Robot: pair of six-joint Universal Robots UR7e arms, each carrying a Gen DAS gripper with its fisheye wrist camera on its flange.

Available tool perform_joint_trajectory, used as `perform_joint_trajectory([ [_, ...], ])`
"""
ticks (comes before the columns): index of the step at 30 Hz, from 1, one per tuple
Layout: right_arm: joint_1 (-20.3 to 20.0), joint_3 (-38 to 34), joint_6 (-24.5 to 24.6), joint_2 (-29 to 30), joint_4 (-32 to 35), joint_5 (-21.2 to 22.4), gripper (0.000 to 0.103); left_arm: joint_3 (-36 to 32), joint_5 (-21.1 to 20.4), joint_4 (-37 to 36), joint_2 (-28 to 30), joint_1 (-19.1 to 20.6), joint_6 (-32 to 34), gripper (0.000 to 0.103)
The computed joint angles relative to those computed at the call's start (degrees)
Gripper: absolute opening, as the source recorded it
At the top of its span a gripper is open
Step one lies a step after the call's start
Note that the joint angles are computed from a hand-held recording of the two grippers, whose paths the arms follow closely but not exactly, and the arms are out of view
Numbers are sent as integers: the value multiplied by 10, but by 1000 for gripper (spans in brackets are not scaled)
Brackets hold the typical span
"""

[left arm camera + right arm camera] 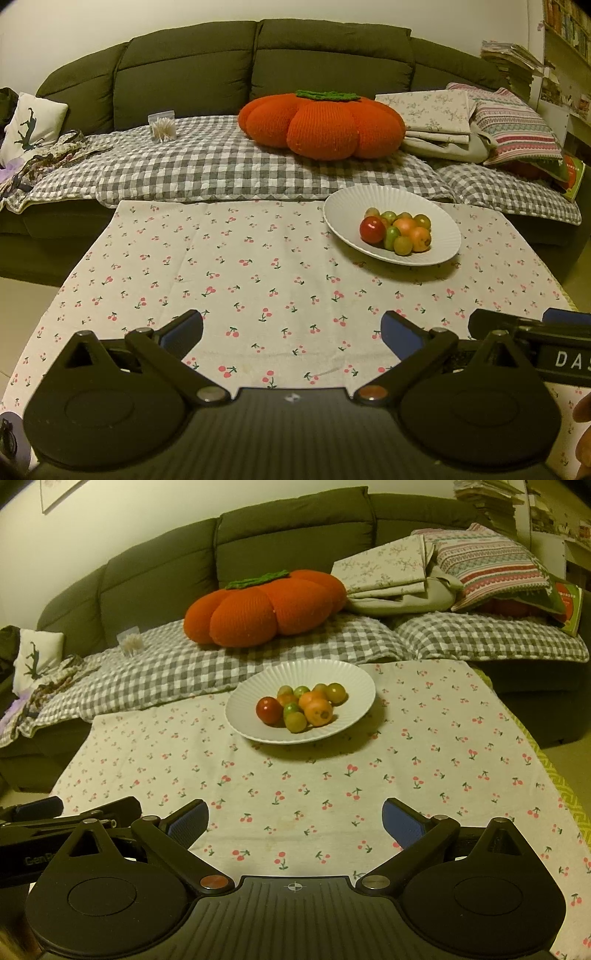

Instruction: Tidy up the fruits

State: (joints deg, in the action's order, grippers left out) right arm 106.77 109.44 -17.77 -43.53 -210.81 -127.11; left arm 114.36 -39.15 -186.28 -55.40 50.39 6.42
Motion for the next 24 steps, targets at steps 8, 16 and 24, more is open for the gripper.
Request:
perform_joint_trajectory([
  [8,1,-1,0,1,-2,-2,101,-1,-3,6,-1,1,-4,102],
  [16,1,-1,1,0,-1,-3,101,-1,-4,9,-2,2,-6,102],
  [24,1,-1,-4,1,-9,-1,101,1,-7,-1,0,3,-4,102],
])
